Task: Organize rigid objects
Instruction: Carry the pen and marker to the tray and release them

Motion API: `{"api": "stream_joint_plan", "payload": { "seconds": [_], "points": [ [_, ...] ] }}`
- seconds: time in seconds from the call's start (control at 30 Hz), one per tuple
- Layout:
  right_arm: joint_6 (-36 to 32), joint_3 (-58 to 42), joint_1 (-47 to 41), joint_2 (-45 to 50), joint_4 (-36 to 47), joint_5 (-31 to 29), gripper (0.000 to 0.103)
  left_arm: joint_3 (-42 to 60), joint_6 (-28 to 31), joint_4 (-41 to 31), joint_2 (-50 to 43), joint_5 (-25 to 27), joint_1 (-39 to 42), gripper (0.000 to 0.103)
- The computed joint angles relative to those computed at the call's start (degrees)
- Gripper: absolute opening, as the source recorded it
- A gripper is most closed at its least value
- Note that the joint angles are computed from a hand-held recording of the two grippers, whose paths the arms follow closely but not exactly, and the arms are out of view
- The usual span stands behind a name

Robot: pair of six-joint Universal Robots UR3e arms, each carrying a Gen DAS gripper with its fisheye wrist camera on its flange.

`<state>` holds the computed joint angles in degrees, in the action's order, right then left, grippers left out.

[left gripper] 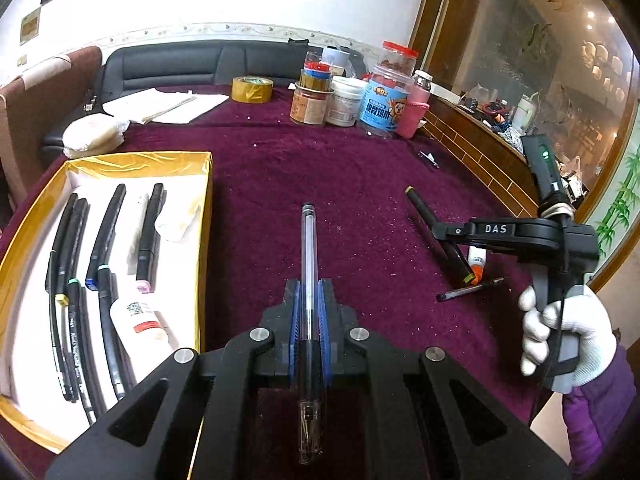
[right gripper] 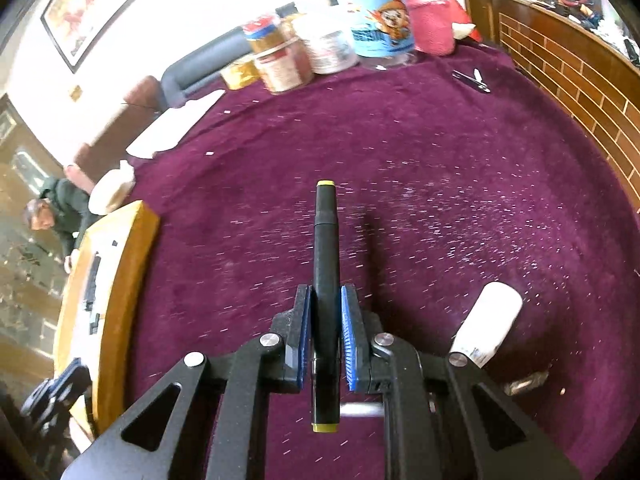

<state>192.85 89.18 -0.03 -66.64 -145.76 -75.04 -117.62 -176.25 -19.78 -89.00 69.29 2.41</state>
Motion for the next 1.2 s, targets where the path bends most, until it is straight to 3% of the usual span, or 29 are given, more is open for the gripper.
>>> {"api": "stream_joint_plan", "payload": {
  "seconds": [0.6, 1.2],
  "points": [
    [1.8, -4.2, 9.4, -1.5, 1.6, 1.8, 0.013, -8.7, 1.4, 3.1, 11.3, 1.7, 6.4, 0.006],
    [4.1, -29.2, 22.5, 13.1, 11.1, 2.2, 0.013, -17.8, 6.1, 3.5, 22.3, -4.1, 24.3, 0.006]
  ]
}}
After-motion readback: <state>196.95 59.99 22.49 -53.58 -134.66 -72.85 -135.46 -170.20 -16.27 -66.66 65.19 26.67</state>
